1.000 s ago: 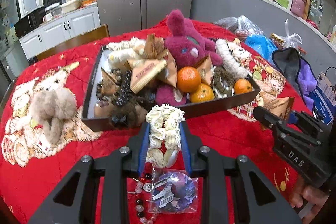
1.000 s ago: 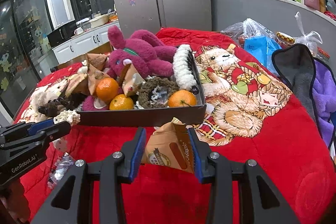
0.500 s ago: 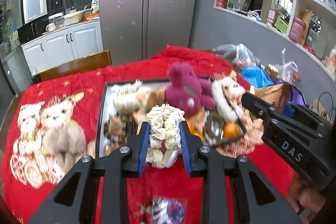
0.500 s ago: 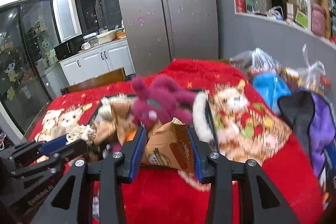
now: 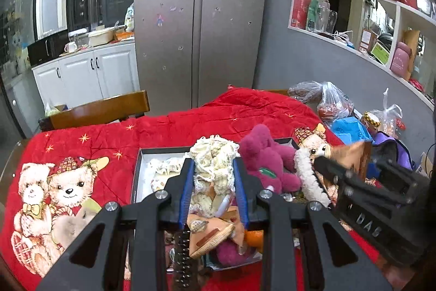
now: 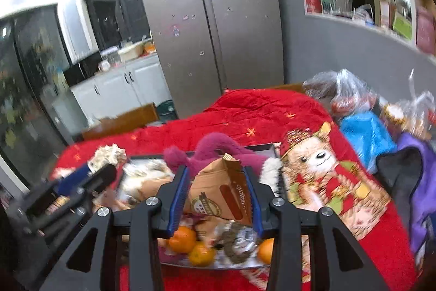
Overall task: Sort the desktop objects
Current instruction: 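Carry the packet and scrunchie over the black tray with both grippers, then open both grippers to drop the packet and scrunchie into the tray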
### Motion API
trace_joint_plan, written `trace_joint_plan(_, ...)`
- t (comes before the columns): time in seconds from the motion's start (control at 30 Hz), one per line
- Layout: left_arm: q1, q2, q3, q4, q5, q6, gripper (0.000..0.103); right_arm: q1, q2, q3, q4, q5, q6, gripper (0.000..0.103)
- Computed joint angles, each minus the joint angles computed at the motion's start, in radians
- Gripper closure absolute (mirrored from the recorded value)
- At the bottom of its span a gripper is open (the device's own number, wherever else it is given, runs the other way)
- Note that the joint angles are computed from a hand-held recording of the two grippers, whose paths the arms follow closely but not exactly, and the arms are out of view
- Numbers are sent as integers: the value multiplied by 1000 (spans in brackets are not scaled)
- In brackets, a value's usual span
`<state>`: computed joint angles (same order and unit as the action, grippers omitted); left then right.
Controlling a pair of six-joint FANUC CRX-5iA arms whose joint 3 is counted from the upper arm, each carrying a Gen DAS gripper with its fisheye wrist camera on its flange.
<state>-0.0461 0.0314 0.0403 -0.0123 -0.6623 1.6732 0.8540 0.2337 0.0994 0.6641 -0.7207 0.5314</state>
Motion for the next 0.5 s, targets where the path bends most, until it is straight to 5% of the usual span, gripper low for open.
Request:
trace_joint_plan(0.37,44,37,12,-9,-3,4,74,-27,89,67,-109,-51,126,62)
trace_joint_plan(0.5,30,44,40,-95,-21,68,74,-25,92,64,-104,-42,124,62)
